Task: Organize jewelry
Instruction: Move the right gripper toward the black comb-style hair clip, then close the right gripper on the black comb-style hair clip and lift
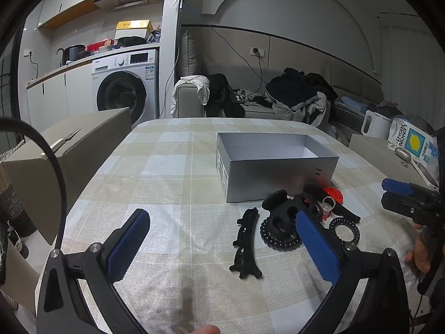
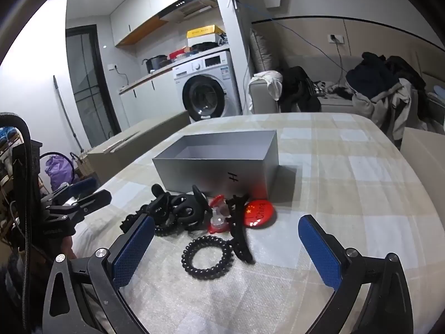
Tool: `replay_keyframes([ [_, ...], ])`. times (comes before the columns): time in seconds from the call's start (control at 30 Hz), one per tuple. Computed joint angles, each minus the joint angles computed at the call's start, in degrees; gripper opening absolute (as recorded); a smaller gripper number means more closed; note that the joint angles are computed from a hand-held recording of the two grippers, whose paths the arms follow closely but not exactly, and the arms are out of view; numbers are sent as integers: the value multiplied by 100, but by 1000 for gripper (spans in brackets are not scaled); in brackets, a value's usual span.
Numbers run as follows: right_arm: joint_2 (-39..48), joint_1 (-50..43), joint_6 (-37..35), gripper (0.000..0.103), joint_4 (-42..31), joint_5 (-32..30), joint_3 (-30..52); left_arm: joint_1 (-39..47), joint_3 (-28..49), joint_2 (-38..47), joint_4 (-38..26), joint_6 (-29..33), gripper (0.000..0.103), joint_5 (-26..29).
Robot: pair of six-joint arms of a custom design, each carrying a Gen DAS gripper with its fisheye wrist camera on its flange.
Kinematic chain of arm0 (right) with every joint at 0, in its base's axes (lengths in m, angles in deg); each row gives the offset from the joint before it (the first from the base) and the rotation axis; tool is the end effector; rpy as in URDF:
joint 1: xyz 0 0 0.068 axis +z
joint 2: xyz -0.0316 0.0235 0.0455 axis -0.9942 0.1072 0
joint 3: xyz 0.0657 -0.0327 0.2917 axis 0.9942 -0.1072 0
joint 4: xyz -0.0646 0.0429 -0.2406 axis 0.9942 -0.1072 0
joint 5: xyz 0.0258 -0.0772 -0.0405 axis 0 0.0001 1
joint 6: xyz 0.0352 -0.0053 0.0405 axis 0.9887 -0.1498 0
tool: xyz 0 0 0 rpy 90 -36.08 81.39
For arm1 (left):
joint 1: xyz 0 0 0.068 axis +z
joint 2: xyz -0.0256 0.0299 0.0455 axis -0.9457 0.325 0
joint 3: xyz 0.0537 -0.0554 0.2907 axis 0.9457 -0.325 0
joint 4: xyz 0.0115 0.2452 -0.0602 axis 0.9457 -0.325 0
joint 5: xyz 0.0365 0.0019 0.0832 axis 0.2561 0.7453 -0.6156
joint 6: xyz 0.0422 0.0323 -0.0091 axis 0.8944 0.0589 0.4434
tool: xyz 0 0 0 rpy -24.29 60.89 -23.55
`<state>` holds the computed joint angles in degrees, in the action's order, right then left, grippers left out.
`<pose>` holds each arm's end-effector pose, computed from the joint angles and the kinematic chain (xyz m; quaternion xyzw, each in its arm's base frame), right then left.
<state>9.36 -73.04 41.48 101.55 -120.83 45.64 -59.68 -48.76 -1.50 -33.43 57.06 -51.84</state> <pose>0.2815 0.0736 0.1630 -0.2901 0.8345 0.2563 0.3920 0.1859 0.0350 0.1367 -0.0861 0.8556 0.0102 0.5104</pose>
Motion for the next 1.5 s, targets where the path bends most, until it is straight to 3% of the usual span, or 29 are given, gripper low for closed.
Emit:
replay_keyframes([
  [0.57, 165, 255, 242, 103, -370, 346, 341, 312, 121, -249, -390, -67, 102, 407],
  [0.77, 221, 206, 310, 101, -950, 360, 640, 246, 204, -359, -611, 15, 102, 281],
  [0.83, 310, 268, 172, 87, -1189, 536, 779, 319, 295, -372, -831, 77, 102, 472],
  [0.9, 394, 365, -74, 81, -1465, 767, 930, 374, 364, -402, -1027, 119, 102, 576],
  [1.13, 607, 558, -501, 69, -1789, 1181, 1226, 380, 501, -297, -1261, 167, 102, 360],
  [1.2, 815, 621, -506, 56, -2000, 1232, 1464, 416, 554, -197, -1319, 183, 102, 430],
  [1.37, 1167, 777, -590, 36, -2302, 1599, 1833, 458, 642, -189, -1568, 251, 101, 537],
  [1.5, 1273, 784, -589, 31, -2430, 1563, 1974, 470, 906, -136, -2064, 450, 80, 709],
])
